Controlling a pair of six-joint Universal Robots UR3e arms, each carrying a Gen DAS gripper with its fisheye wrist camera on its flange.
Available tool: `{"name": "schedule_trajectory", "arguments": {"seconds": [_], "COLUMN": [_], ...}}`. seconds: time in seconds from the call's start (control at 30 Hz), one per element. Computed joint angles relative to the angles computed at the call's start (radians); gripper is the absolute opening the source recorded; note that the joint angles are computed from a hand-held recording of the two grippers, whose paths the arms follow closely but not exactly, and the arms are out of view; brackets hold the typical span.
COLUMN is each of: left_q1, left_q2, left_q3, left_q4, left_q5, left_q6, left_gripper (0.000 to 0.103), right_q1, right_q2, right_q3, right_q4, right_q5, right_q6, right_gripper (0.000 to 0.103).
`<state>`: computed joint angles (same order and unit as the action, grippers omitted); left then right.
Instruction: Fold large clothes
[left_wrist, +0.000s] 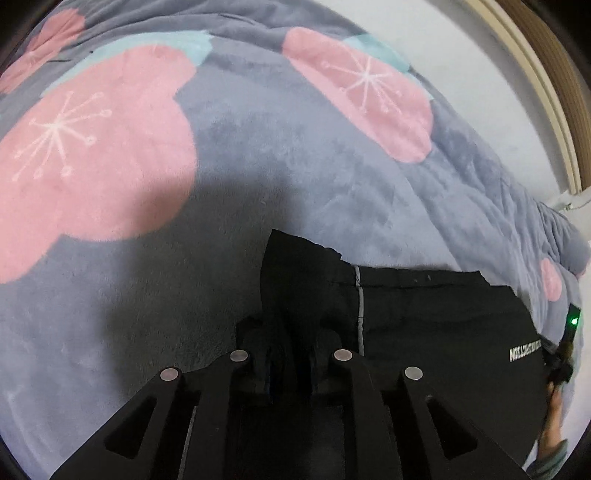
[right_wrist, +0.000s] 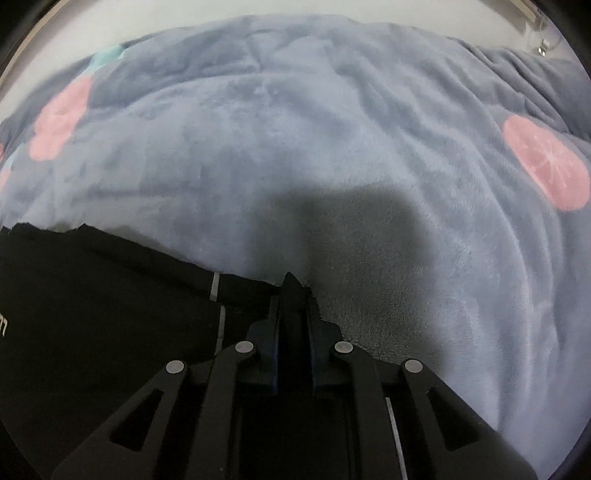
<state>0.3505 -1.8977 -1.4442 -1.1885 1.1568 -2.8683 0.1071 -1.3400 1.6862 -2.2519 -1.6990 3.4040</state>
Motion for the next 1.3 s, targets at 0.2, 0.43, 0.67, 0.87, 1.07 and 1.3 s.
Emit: {"name": "schedule_trajectory", "arguments": {"seconds": [0.2,0.43,0.67,0.87,1.07,1.3], "left_q1": [0.095,0.295,0.387,0.045,-0.052,-0.030], "left_q2": [0.104,0.368,0.772,0.985,0.811,0.824], "left_q3": [0.028,0.032,-0.152,-0.544,-0.643,-0.474], "left_q4": [-0.110,-0.388,-0.766,-0.375,-0.138,-0.257], "left_q5": [-0.082,-0.259,-0.322,-0.093,-0.016,-0.071], "left_q6": [0.063,0.282,0.559,0.275,0.120,0.170], "left_gripper": [0.037,0.047,0.047,0.047,0.049,0.050], "right_q1": [-0.070,0.046,0.445,0.599,0.572,0.509], "right_q2": [-0.192,-0.466,-0.315,-0.080,-0.045,-0.096], "right_q3": [0.061,-0.031,-0.160,-0.201,-0.099,-0.214], "right_q4": [0.070,0.248,0.270,0.239,0.126,0.183], "right_q5": [0.087,0.082,-0.027,-0.127,-0.097,-0.050], "right_q6": [-0.005,0.028,0.306,0.365,0.368,0.318], "right_gripper": [0.032,0.052,0.052,0.053,0.053,0.056]}}
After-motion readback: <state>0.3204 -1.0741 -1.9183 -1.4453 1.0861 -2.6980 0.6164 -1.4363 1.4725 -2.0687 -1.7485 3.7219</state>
